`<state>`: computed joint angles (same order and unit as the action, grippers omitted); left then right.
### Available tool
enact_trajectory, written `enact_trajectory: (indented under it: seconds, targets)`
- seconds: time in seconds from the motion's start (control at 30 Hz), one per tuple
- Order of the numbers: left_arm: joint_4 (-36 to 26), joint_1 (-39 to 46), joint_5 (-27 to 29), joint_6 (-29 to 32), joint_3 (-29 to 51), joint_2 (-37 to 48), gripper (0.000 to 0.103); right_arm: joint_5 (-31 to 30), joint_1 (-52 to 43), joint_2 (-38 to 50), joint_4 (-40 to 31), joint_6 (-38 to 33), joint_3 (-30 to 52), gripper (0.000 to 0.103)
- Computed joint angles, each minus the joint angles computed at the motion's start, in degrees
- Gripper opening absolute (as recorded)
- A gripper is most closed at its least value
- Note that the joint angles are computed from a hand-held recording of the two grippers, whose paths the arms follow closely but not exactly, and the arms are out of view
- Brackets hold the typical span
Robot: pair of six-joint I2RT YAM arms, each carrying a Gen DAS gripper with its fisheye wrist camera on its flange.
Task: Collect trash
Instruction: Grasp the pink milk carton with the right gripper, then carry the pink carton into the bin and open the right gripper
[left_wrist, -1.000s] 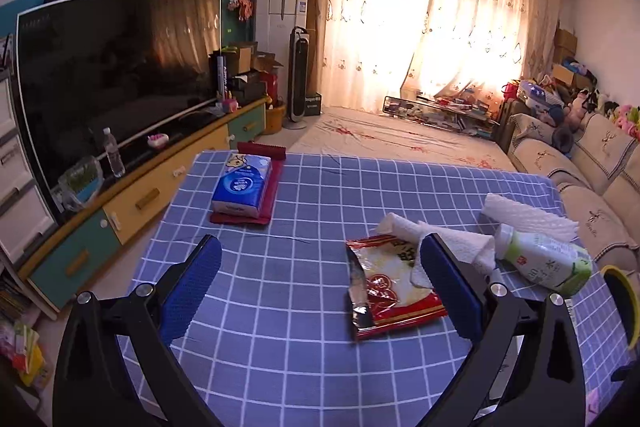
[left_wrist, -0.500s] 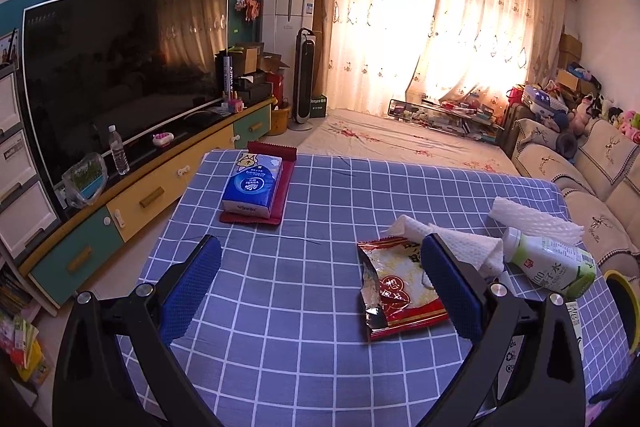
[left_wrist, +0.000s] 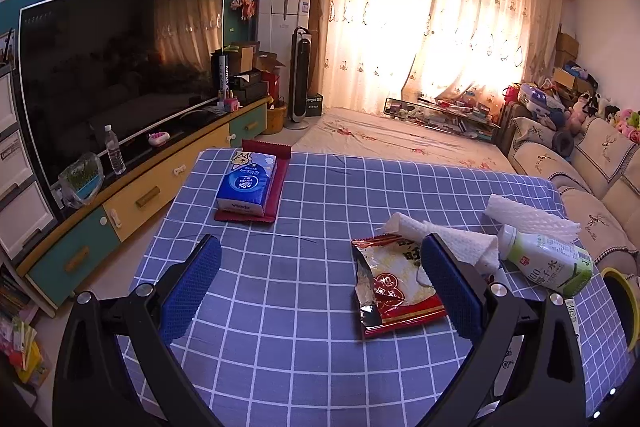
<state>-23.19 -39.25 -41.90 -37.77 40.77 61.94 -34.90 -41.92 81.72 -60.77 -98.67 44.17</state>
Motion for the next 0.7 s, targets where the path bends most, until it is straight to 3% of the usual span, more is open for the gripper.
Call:
enact_trajectory:
  seconds: [0.13,0.3,0.47,0.57,0.67,0.7]
  targets:
    - [-0.1,-0.2,-0.2,0.3,0.3,0.1,0.098,0.0,-5.6,2.5,-5.0,-5.3,3.0,0.036]
    - [-0.4,-0.3,-0.1,-0.4,0.5,0.4,0.098,0.7,-15.1,9.0,-16.4,-12.9,11.2,0.036]
    - [-0.8,-0.4,-0.2,-0.6,0.8,0.9,0.098,-0.4,-22.4,14.5,-23.5,-15.7,20.1,0.036]
    - [-0.6,-0.2,0.0,-0.4,0.8,0.9,0.098,-3.9,-24.0,19.2,-22.7,-9.3,27.4,0.036]
    - [-0.4,-0.1,0.2,-0.7,0.6,1.1,0.098,-7.3,-24.2,25.0,-16.4,4.2,35.3,0.036]
    - [-0.4,-0.2,0.1,-0.9,0.7,1.3,0.098,-7.7,-23.8,27.5,-11.8,11.9,38.2,0.036]
